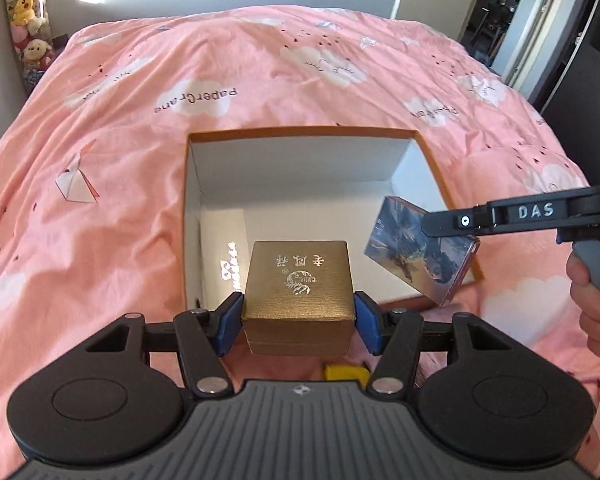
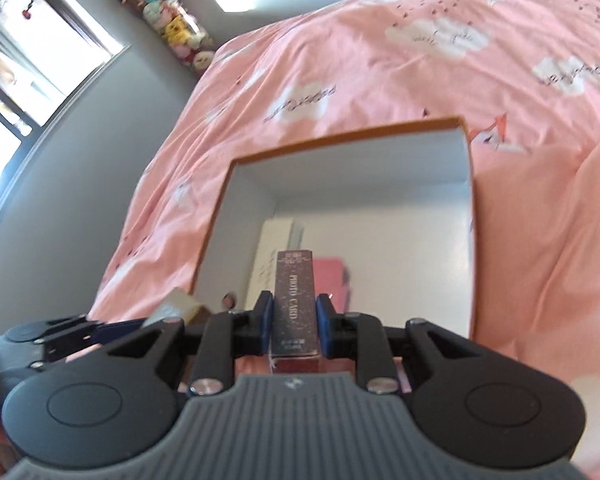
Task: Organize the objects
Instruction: 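Carry the gold box into the shoebox with the left tool while the right tool carries the card pack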
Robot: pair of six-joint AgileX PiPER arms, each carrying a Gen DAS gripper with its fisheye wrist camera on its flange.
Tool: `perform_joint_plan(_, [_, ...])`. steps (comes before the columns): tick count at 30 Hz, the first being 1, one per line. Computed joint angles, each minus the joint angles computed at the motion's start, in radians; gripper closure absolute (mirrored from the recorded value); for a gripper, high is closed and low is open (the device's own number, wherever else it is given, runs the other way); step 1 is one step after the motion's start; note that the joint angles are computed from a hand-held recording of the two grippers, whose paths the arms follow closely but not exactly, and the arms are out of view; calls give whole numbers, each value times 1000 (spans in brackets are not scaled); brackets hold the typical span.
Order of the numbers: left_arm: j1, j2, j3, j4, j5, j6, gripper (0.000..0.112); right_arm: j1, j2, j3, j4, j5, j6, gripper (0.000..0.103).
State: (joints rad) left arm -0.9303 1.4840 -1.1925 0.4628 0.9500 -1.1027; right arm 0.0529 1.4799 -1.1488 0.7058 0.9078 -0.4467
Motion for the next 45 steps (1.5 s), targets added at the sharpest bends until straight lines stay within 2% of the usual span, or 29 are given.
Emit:
perform_joint_plan(6, [130,91,-35,-51,-58,113,45,73,204,-84,-90,-139,111,79])
perform_joint_plan(11, [209,168,-76,-79,-81,189,45,110,361,-195,-78,-184,204,79])
perform_joint_plan(15, [243,234,-146,-79,-47,258,45,177,441,-290,-116,-259,301,79])
perform_joint_plan(18, [258,271,-190,-82,-24,308,45,202,519,-384,-96,-256,345,79])
perform_joint_plan(22, [281,315,-250,-109,8,385,45,238,583,-441,-102,-297,383,79])
perform_joint_plan(25, [286,332,-272,-106,23,414,45,232,613,-464,-81,-271,372,79])
perform_joint_plan(32, [297,359,-309,-115,37,455,45,183,689,-570,-85,-101,403,74])
perform_joint_plan(36, [302,388,-360,-110,71,481,45,182,729,-627,-194,-62,535,70])
perform_joint_plan(38, [308,407,-393,-118,90,506,45,153,761,-640,-112,-38,529,79])
perform_joint_plan(40, [320,430,-431,-136,111,529,45,128,804,-674,-26,19,530,98])
perform_joint_plan(42, [331,458,-479,-156,141,554,45,134,815,-681,-4,18,522,99])
perform_joint_plan(45, [349,517,-581,-186,214,600,45,164,808,-692,-56,-6,517,98])
